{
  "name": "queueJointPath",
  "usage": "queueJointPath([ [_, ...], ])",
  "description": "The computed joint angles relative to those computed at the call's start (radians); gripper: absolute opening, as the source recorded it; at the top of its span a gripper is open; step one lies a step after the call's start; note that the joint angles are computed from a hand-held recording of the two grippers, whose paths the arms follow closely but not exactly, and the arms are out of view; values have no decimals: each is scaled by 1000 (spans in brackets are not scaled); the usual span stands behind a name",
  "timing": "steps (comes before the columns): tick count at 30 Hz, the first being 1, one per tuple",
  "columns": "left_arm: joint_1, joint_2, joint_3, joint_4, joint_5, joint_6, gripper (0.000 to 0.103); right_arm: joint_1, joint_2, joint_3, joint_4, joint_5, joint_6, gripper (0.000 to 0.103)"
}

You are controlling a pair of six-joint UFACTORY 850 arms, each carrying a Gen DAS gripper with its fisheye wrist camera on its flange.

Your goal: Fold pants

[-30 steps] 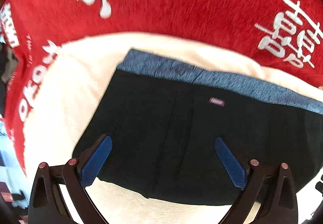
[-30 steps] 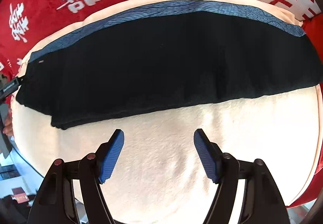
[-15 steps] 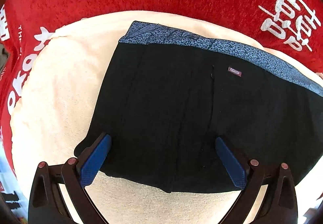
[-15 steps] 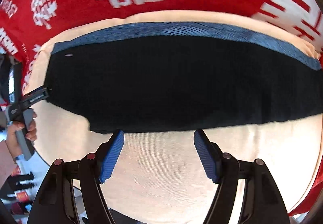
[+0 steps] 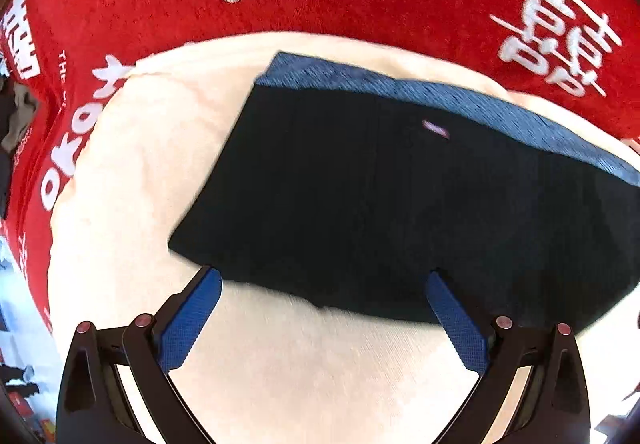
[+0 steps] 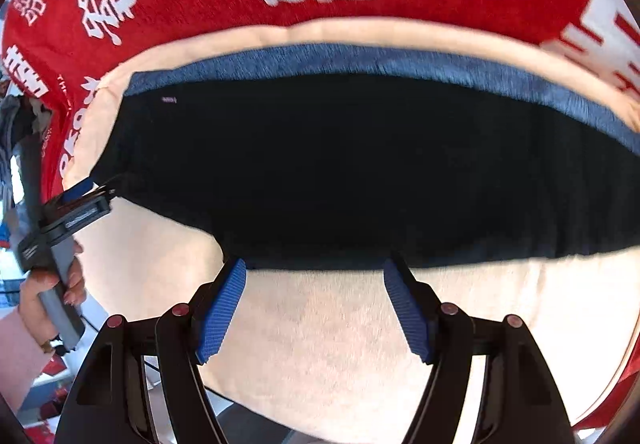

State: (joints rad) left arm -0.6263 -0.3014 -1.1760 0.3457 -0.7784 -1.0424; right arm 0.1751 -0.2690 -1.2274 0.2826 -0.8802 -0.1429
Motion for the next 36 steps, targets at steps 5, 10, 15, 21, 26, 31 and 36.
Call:
queueJointPath([
  [5,-89,-35,-66,-51,-66,43,103,-26,39,71,30,-15,44,77],
  [10,-154,-119,-175,-143,-80,138,103,-70,98,146,35,-12,83,78],
  [15,-195,-231,-344,-152,-106,177,103,-151,166,218,41,0,105,78],
  [21,-171,-356,-487,-125,-159,162,103,-238,189,256,62,11,85,78],
  [26,-202,-372,-462,-64,-179,156,103,-279,196,266,105,23,35,78],
  [31,-208,-388,-490,-63,-214,125,103,-282,177,228,119,92,-37,78],
  [36,-220,-396,-501,-31,-220,97,103,-242,72,118,150,182,-172,65],
])
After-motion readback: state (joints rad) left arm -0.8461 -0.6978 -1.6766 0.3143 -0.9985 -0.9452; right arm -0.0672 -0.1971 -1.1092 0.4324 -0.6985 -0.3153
